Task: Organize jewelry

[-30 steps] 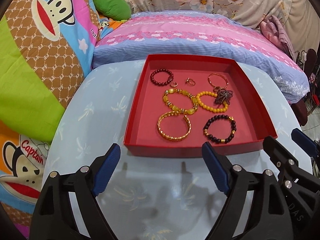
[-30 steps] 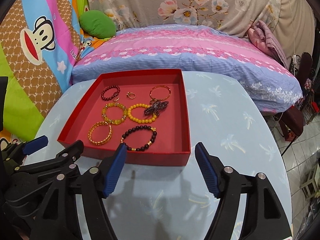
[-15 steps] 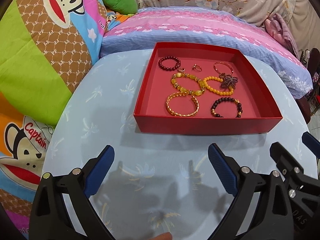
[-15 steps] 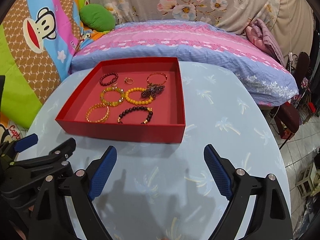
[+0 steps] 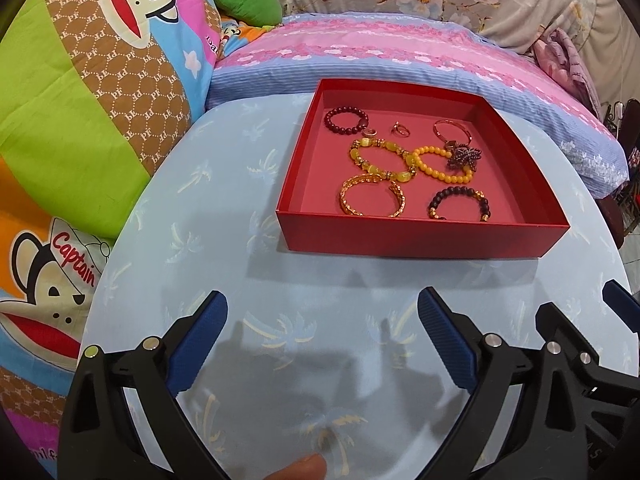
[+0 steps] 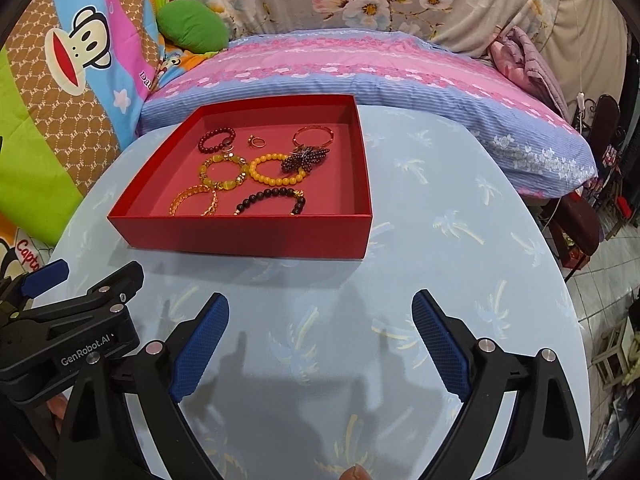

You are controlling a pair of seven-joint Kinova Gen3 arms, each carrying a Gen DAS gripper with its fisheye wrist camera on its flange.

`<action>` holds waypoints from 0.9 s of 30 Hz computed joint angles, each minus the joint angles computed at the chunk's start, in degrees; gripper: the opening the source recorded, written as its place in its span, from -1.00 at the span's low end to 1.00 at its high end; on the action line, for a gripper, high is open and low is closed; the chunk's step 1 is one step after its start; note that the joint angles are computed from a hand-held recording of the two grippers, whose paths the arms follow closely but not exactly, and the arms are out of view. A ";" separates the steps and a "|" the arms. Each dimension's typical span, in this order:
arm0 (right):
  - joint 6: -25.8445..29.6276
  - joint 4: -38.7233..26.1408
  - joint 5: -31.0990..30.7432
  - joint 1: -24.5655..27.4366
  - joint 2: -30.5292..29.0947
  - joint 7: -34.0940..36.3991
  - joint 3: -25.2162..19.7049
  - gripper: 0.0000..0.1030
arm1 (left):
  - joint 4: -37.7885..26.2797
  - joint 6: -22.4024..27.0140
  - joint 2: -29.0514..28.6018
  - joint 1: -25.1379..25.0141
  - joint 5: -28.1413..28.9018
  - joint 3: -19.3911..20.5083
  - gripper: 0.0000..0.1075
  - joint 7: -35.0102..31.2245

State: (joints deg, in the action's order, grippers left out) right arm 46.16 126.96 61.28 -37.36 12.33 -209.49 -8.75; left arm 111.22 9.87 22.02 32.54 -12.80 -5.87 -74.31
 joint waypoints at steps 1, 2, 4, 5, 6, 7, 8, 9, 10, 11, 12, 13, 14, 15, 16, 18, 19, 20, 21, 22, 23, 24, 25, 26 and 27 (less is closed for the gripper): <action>0.19 -0.01 -0.01 -0.08 0.03 -0.18 -0.02 0.72 | 0.21 -0.32 -0.05 0.13 -0.01 -0.11 0.71 0.04; 0.34 -0.03 -0.07 -0.13 0.08 -0.27 -0.03 0.72 | 0.29 -0.54 -0.03 0.47 -0.02 -0.42 0.71 0.18; 0.55 -0.04 -0.12 -0.18 0.12 -0.53 -0.02 0.72 | 0.50 -0.89 -0.07 0.86 0.00 -0.78 0.71 0.22; 0.51 0.09 -0.08 -0.16 0.03 -0.73 0.00 0.72 | 0.53 -0.94 -0.06 0.89 0.05 -0.78 0.71 0.14; 0.58 0.16 -0.07 -0.19 0.02 -0.99 -0.02 0.72 | 0.54 -1.01 -0.07 0.93 0.09 -0.82 0.71 0.07; 0.53 0.20 0.02 -0.16 0.02 -1.22 -0.01 0.72 | 0.55 -1.10 -0.01 1.21 0.05 -1.11 0.71 0.08; 0.49 0.25 0.20 -0.13 0.01 -1.47 0.02 0.72 | 0.52 -1.01 0.02 1.24 0.12 -1.11 0.71 0.01; 0.58 0.24 0.29 -0.14 0.05 -1.70 0.01 0.72 | 0.48 -0.95 0.05 1.24 0.20 -1.10 0.71 -0.01; 0.55 0.31 0.40 -0.07 -0.02 -1.77 0.03 0.72 | 0.48 -0.94 0.06 1.30 0.26 -1.16 0.71 0.02; 0.59 0.33 0.49 -0.04 -0.03 -1.85 0.02 0.72 | 0.48 -0.94 0.06 1.31 0.29 -1.17 0.71 -0.01; 0.58 0.36 0.52 0.03 -0.05 -1.85 0.00 0.72 | 0.48 -0.99 0.07 1.32 0.29 -1.19 0.71 -0.04; 0.57 0.40 0.56 0.08 -0.07 -1.93 0.00 0.72 | 0.45 -0.94 0.07 1.32 0.29 -1.19 0.71 -0.11; 0.48 0.48 0.58 0.16 -0.15 -1.98 -0.01 0.72 | 0.45 -0.97 0.09 1.35 0.31 -1.24 0.71 -0.11; 0.39 0.54 0.62 0.23 -0.19 -2.06 -0.02 0.72 | 0.46 -1.00 0.08 1.36 0.34 -1.23 0.71 -0.12; 0.41 0.55 0.67 0.25 -0.17 -2.15 -0.04 0.72 | 0.44 -0.97 0.09 1.43 0.33 -1.29 0.71 -0.14; 0.46 0.54 0.66 0.29 -0.16 -2.19 -0.08 0.72 | 0.45 -0.95 0.10 1.56 0.36 -1.36 0.71 -0.08; 0.44 0.57 0.67 0.31 -0.19 -2.20 -0.09 0.72 | 0.46 -0.95 0.10 1.65 0.36 -1.45 0.71 -0.03; 0.50 0.58 0.70 0.30 -0.18 -2.26 -0.11 0.72 | 0.47 -1.00 0.09 1.62 0.35 -1.43 0.71 -0.06; 0.48 0.60 0.74 0.31 -0.18 -2.28 -0.12 0.72 | 0.47 -1.00 0.09 1.62 0.36 -1.43 0.71 -0.07; 0.42 0.62 0.73 0.35 -0.20 -2.24 -0.13 0.72 | 0.46 -1.01 0.12 1.66 0.39 -1.47 0.71 -0.03; 0.42 0.62 0.73 0.36 -0.20 -2.24 -0.14 0.72 | 0.45 -1.00 0.14 1.78 0.36 -1.57 0.71 0.01; 0.42 0.62 0.73 0.37 -0.20 -2.24 -0.15 0.72 | 0.51 -1.10 0.11 1.82 0.32 -1.64 0.71 0.01; 0.43 0.62 0.73 0.37 -0.20 -2.24 -0.16 0.72 | 0.51 -1.08 0.10 1.78 0.33 -1.61 0.71 -0.03; 0.36 0.65 0.76 0.40 -0.21 -2.25 -0.15 0.72 | 0.51 -1.08 0.10 1.78 0.34 -1.61 0.71 -0.03; 0.41 0.65 0.75 0.38 -0.22 -2.28 -0.17 0.72 | 0.48 -1.00 0.11 1.51 0.43 -1.33 0.71 -0.15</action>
